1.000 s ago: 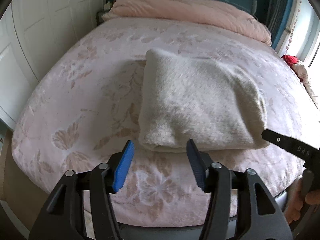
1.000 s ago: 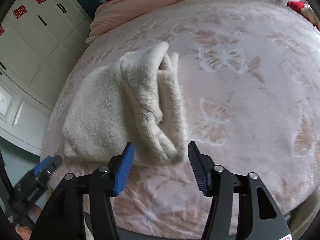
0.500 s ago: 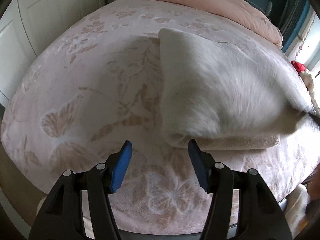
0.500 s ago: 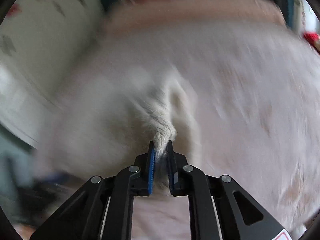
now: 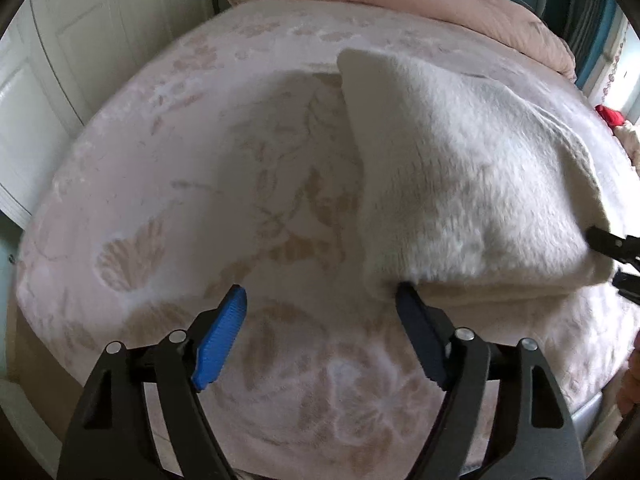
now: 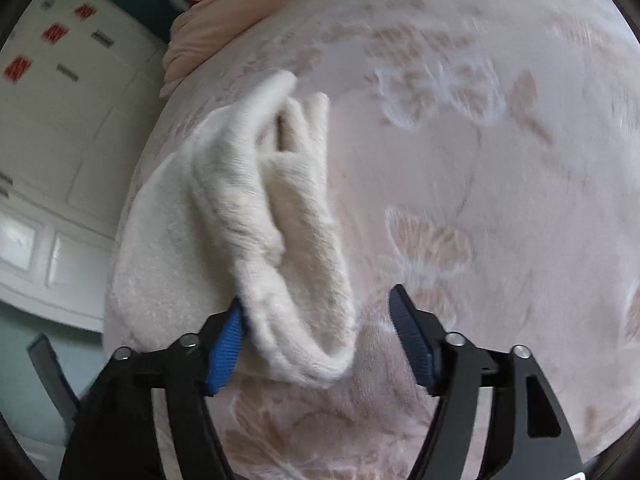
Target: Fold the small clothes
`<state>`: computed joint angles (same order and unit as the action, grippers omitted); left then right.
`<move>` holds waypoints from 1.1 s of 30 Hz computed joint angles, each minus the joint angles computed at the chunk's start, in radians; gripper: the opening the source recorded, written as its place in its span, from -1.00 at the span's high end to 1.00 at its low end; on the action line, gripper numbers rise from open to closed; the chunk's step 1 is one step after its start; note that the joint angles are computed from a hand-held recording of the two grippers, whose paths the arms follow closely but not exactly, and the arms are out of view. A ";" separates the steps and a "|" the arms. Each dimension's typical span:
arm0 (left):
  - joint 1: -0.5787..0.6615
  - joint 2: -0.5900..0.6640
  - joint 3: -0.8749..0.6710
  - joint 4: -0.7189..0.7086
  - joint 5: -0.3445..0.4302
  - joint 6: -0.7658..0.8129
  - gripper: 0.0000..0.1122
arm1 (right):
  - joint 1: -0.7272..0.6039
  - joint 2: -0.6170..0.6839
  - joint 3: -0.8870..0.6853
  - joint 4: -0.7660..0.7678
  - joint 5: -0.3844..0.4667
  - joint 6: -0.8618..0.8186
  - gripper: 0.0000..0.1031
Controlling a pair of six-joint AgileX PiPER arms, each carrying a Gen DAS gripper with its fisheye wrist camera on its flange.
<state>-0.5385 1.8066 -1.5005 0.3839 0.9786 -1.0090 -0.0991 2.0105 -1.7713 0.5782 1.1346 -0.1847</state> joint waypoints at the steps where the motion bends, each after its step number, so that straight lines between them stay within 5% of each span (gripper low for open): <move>1: 0.012 -0.048 0.058 -0.031 -0.088 0.004 -0.32 | -0.006 0.014 -0.007 0.018 0.006 -0.004 -0.45; 4: 0.059 -0.170 0.189 -0.128 -0.324 0.012 -0.57 | -0.010 0.079 -0.075 0.059 0.038 0.008 -0.62; 6: 0.114 -0.198 0.209 -0.269 -0.414 0.115 -0.66 | -0.003 0.116 -0.115 0.089 0.040 0.017 -0.68; 8: 0.177 -0.151 0.164 -0.469 -0.438 0.242 -0.72 | 0.012 0.145 -0.156 0.097 0.041 0.039 -0.68; 10: 0.234 -0.055 0.073 -0.651 -0.382 0.367 -0.73 | 0.032 0.169 -0.189 0.095 0.042 0.062 -0.63; 12: 0.271 0.063 -0.039 -0.695 -0.274 0.369 -0.70 | 0.056 0.190 -0.228 0.102 0.050 0.079 0.10; 14: 0.269 0.116 -0.096 -0.729 -0.258 0.376 -0.09 | 0.082 0.175 -0.261 0.057 0.043 0.111 0.37; 18: 0.176 0.054 -0.148 -0.549 -0.230 0.279 0.17 | 0.059 0.026 -0.237 0.079 0.036 0.023 0.52; 22: 0.090 -0.038 -0.060 -0.608 -0.289 0.312 0.15 | -0.022 -0.159 -0.041 0.021 0.017 -0.120 0.47; 25: -0.008 0.014 -0.039 -0.502 -0.272 0.216 0.06 | -0.068 -0.178 0.131 -0.075 -0.004 -0.144 0.31; 26: -0.052 0.039 -0.036 -0.427 -0.255 0.132 0.00 | -0.091 -0.164 0.181 -0.072 -0.005 -0.156 0.05; 28: -0.109 0.025 -0.008 -0.311 -0.278 -0.001 -0.03 | -0.164 -0.213 0.269 0.006 -0.024 -0.169 -0.17; 33: -0.213 0.022 -0.120 -0.055 -0.088 -0.108 -0.33 | -0.166 -0.297 0.252 -0.008 0.037 -0.204 -0.21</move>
